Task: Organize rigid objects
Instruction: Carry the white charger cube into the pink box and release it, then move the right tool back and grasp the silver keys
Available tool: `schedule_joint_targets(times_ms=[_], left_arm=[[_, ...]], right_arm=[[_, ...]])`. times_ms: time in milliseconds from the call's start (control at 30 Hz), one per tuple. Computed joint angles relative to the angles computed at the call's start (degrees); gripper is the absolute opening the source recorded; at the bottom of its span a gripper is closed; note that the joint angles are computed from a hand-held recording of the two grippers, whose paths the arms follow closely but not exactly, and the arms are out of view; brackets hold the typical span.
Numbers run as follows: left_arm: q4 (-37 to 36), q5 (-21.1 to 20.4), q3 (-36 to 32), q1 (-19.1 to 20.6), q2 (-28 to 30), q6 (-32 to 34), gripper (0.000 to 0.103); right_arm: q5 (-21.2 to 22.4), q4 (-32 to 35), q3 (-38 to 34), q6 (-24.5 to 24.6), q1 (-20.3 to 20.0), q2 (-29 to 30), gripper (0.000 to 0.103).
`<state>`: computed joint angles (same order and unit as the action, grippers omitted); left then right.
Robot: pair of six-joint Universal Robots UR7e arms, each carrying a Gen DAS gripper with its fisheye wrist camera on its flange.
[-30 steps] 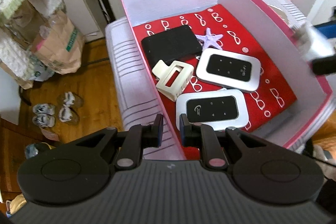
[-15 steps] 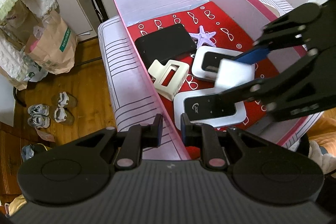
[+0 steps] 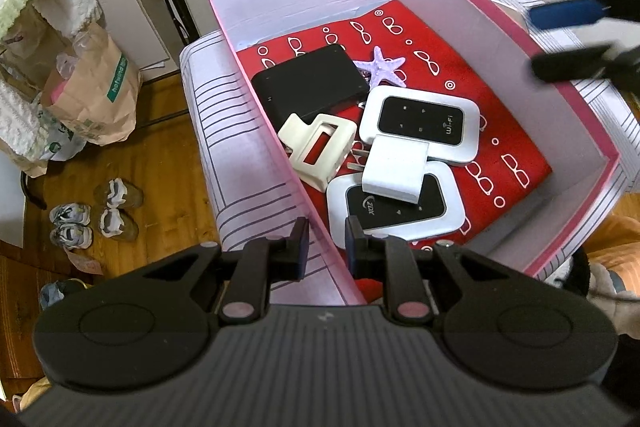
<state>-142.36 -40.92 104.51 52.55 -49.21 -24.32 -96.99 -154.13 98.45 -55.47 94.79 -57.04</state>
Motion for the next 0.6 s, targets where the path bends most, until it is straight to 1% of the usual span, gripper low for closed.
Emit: schedule_joint_targets(times_ms=[100,167,300,367,433,467,533,600], left_arm=[[-0.12,-0.05,0.04,0.02,-0.05,0.17,0.017],[-0.20,-0.05,0.06,0.01,-0.05,0.09,0.018],[-0.89,-0.34,0.22,0.12,-0.15,0.43,0.018],[-1.16,-0.38,0.28,0.14,-0.14,0.89,0.018],[-1.60,-0.68,0.39,0.27,-0.23,1.25,0.018],[-1.78,-0.86,0.48,0.33,-0.33,1.30,0.019],[-1.79,-1.00,0.53,0.38,-0.43,1.35,0.019],[-1.37,-1.05,0.38,0.37,-0.45,1.16,0.019]], right_arm=[[-1.79,-4.04,0.87,-1.25,-0.82,-1.66,0.060],[-3.16,-6.40,0.95,-1.18,-1.58,-2.40,0.060],[-3.90,-10.96,0.92,-0.87,-4.00,-2.44,0.062],[-4.14,-15.39,1.69,-2.26,-5.52,-1.95,0.063],[-4.94,-22.76,3.01,-3.78,-6.67,-0.58,0.064],[-5.30,-25.38,3.45,-4.97,-7.16,0.08,0.065],[-5.24,-26.89,3.55,-5.97,-8.07,0.93,0.067],[-4.16,-26.21,3.19,-5.46,-9.25,1.40,0.067]])
